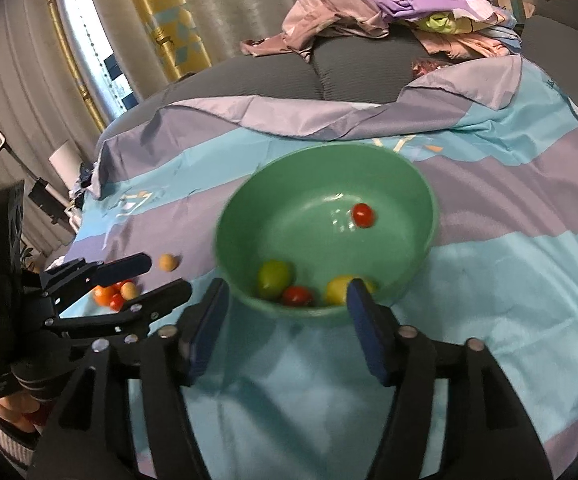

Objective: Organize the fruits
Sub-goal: 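Move both tools back toward the orange and tomato cluster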

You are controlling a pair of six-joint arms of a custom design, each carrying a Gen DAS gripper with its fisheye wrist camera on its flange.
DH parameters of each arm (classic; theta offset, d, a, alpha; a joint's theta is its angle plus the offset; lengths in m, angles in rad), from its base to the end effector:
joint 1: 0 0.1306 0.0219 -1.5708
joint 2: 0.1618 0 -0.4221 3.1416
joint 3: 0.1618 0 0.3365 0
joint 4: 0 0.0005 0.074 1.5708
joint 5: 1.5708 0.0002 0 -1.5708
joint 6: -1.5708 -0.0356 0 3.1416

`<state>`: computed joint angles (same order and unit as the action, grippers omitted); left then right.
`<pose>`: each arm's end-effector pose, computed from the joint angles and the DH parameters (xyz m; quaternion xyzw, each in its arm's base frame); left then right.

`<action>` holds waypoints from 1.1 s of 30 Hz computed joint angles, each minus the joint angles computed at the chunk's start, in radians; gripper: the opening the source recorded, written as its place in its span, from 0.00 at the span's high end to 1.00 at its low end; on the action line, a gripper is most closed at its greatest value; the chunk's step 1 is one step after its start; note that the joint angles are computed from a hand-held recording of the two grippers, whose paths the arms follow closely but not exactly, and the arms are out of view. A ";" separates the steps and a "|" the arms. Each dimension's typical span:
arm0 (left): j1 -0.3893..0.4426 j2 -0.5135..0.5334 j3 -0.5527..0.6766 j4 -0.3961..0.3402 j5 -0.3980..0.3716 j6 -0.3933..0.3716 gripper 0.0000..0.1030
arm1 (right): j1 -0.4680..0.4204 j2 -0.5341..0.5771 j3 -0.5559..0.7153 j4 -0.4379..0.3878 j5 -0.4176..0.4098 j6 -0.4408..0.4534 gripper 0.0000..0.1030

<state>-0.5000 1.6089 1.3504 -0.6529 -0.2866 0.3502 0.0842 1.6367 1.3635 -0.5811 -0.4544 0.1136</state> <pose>0.4409 -0.2299 0.3727 0.0240 0.9373 -0.0091 0.3476 0.5076 0.0580 0.3710 -0.1687 0.9002 0.2059 0.3447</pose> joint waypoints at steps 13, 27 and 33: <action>-0.001 -0.206 -0.235 -0.081 -0.093 0.202 0.41 | 0.090 -0.091 -0.090 -0.069 -0.024 0.076 0.32; 0.072 -0.376 -0.417 -0.024 -0.097 0.268 0.41 | 0.164 -0.113 -0.108 -0.105 0.010 0.114 0.31; 0.128 -0.413 -0.465 -0.025 -0.081 0.289 0.41 | 0.192 -0.095 -0.097 -0.118 0.025 0.116 0.31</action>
